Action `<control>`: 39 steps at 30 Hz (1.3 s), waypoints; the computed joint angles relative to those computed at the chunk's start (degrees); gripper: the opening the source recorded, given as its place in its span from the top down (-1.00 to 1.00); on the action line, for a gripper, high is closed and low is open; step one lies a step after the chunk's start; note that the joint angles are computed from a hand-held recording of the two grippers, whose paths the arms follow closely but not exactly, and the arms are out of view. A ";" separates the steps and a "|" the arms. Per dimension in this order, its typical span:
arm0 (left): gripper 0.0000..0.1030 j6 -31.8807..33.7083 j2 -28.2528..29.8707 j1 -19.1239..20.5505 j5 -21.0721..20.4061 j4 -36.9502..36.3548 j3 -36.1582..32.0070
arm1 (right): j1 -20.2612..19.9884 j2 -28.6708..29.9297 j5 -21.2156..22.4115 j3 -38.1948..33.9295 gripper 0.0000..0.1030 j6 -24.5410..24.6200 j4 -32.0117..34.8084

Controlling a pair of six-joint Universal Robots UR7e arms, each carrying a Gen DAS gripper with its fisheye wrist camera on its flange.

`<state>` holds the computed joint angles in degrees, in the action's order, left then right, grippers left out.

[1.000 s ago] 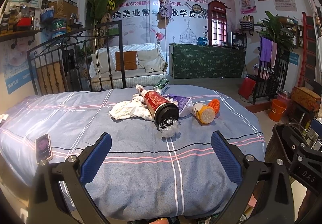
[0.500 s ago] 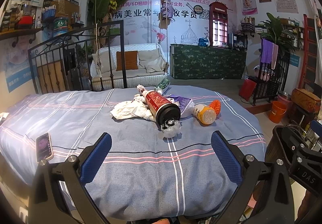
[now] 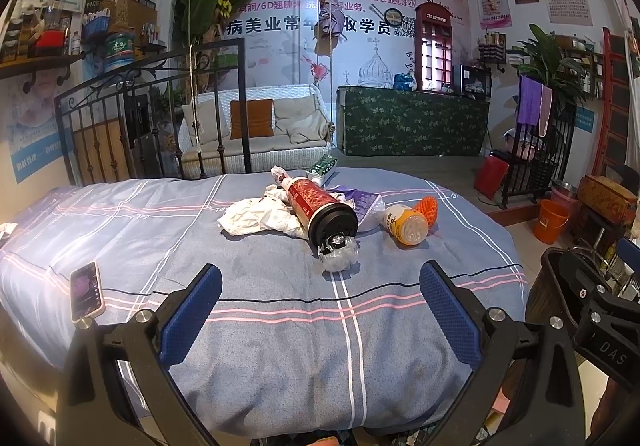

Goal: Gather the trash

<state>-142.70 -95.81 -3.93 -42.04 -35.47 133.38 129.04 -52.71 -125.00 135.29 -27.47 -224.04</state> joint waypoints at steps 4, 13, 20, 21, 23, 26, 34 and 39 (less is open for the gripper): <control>-0.90 0.10 0.04 0.09 -0.05 -0.26 0.10 | -0.07 -0.02 -0.01 0.02 -0.91 0.07 0.22; -0.90 0.64 -0.30 0.57 0.05 -1.38 0.41 | -0.18 0.06 -0.21 -0.18 -0.91 0.28 0.80; -0.90 2.21 -1.17 1.20 0.06 -2.93 0.86 | -0.54 0.40 -0.35 -0.48 -0.91 0.66 1.52; -0.90 2.83 -1.78 1.54 0.09 -3.23 0.88 | -0.76 0.39 -0.29 -0.57 -0.91 0.93 2.09; -0.90 5.27 -4.18 2.37 0.58 -5.35 1.65 | -1.31 0.40 -0.11 -0.67 -0.91 1.44 3.17; -0.90 9.08 -8.12 4.38 1.27 -8.61 2.99 | -2.94 -0.27 0.53 -1.19 -0.91 3.62 8.79; -0.89 21.15 -16.01 14.09 7.75 -16.35 4.03 | -8.78 -1.76 5.00 -4.82 -0.91 11.64 27.20; -0.82 35.40 -15.95 23.04 13.97 -28.05 4.00 | -9.81 -0.27 5.99 -7.16 -0.91 12.56 31.07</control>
